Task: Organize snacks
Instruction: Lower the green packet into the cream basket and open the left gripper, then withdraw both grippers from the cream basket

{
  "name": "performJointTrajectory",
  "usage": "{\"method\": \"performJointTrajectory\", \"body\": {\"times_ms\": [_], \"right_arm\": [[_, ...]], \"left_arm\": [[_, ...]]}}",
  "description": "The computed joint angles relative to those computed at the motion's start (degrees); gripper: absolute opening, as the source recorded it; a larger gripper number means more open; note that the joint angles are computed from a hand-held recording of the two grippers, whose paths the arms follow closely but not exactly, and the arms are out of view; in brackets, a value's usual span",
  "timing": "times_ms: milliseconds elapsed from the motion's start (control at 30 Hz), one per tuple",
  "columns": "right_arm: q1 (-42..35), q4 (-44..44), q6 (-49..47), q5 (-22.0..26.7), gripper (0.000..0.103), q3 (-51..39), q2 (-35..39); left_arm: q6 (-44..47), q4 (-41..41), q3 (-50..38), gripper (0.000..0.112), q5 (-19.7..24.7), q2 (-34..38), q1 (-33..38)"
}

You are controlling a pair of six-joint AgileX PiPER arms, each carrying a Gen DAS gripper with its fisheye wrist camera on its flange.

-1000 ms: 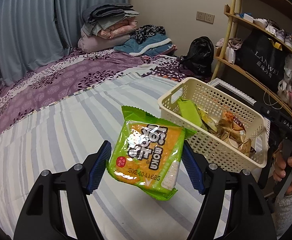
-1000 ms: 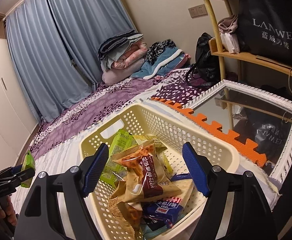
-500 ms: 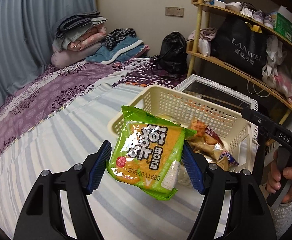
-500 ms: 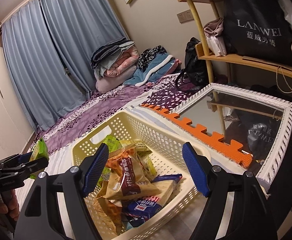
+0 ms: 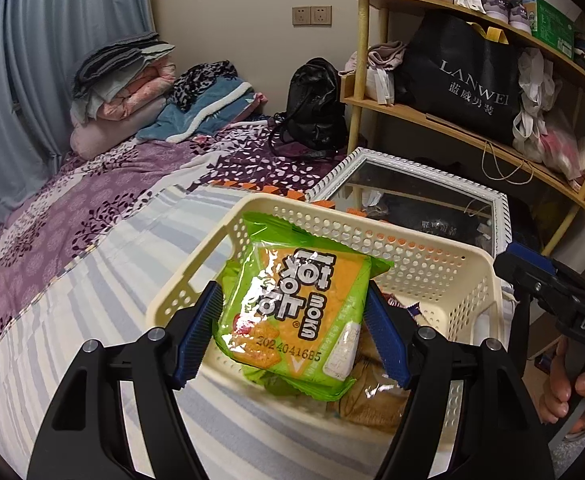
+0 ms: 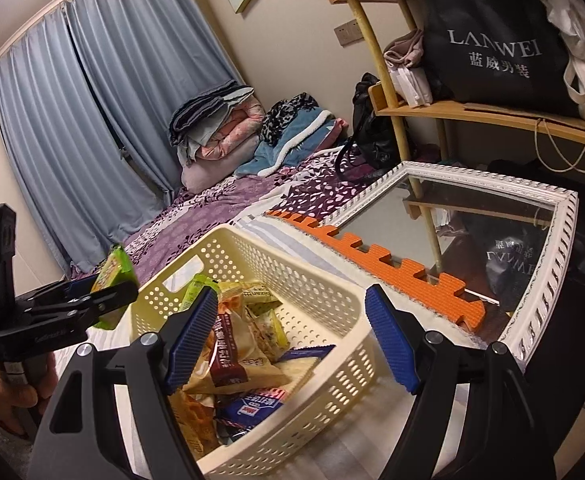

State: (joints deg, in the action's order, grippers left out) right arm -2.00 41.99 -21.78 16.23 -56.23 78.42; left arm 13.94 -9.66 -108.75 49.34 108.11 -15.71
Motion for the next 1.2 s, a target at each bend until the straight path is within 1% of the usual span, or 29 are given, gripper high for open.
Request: {"method": "performJointTrajectory", "body": {"times_ms": [100,167,233,267,433,533,700,800,933,1100,1200], "right_arm": [[-0.52,0.77,-0.80,0.04,0.076,0.31,0.12],[-0.69,0.86,-0.91,0.15,0.076,0.36,0.32],[-0.96,1.66,-1.73,0.60,0.076,0.21,0.67],[-1.03,1.81,-1.92,0.72,0.076,0.17,0.73],[-0.92,1.23,-1.36,0.57,0.076,0.05,0.76],[-0.37,0.86,-0.68,0.54,0.076,-0.24,1.16],[1.41,-2.98,2.79,0.61,0.076,-0.97,1.27],[2.19,-6.39,6.29,0.62,0.076,-1.42,0.91],[3.41,-11.80,11.80,0.40,0.079,-1.58,0.16],[5.22,-18.23,17.83,1.06,0.080,-2.10,-0.50],[6.76,-22.77,22.21,1.43,0.080,-2.46,-1.12]], "left_arm": [[-0.29,-1.47,-4.92,0.072,2.14,3.64,-0.12],[-1.12,-2.15,-8.07,0.078,3.27,6.03,-0.01],[-1.81,-3.44,-9.67,0.097,3.57,7.45,0.44],[-2.50,-3.38,-9.33,0.099,2.74,7.43,0.59],[-2.87,-3.09,-7.07,0.099,1.23,6.65,1.88],[-3.77,-2.35,-6.34,0.099,1.22,6.45,2.62],[-3.82,-2.54,-4.70,0.099,1.32,5.63,4.35],[-4.37,-1.69,-3.70,0.099,1.50,4.88,4.91],[-4.78,-0.76,-1.87,0.100,1.69,3.31,5.56],[-4.09,-0.40,2.38,0.100,0.02,0.01,6.14],[-3.46,0.48,5.56,0.100,-1.81,-2.60,6.20]]}}
